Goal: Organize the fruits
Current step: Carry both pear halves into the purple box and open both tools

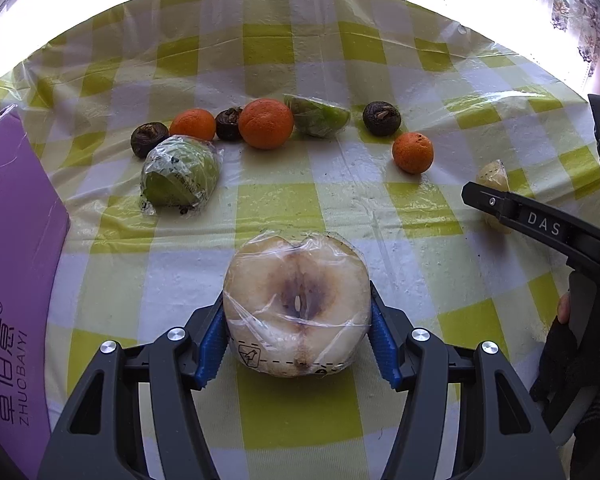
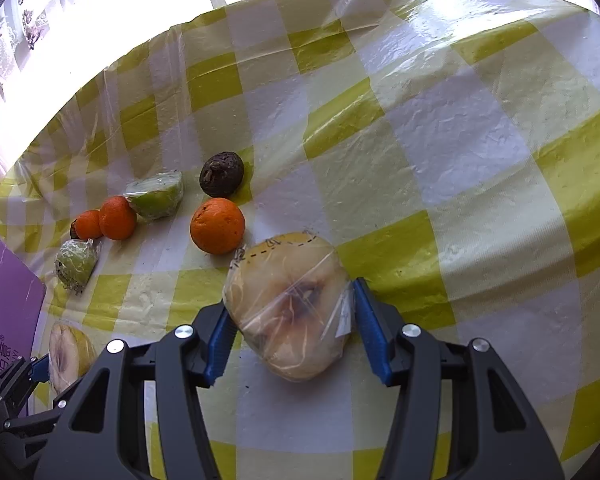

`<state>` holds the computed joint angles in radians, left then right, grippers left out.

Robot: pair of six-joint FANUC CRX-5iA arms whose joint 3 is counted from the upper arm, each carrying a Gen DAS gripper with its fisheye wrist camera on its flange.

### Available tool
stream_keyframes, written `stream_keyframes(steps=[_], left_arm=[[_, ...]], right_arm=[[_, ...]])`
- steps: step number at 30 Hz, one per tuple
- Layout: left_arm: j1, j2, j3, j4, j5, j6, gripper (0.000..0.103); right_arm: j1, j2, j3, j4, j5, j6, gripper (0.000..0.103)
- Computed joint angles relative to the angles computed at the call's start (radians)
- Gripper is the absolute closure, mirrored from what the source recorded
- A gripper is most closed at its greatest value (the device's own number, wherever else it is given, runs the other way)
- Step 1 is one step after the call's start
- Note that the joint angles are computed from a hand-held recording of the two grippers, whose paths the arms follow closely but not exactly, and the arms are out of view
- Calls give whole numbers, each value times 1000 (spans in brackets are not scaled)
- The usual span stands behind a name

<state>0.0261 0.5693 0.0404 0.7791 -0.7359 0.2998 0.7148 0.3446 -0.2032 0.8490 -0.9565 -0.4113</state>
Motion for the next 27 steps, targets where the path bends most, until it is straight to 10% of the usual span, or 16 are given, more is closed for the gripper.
stream_keyframes(steps=[27], left_arm=[[145,-140,-226,170,-103,-290,45]], right_arm=[[163,24,45,-44,-85,-149,48]])
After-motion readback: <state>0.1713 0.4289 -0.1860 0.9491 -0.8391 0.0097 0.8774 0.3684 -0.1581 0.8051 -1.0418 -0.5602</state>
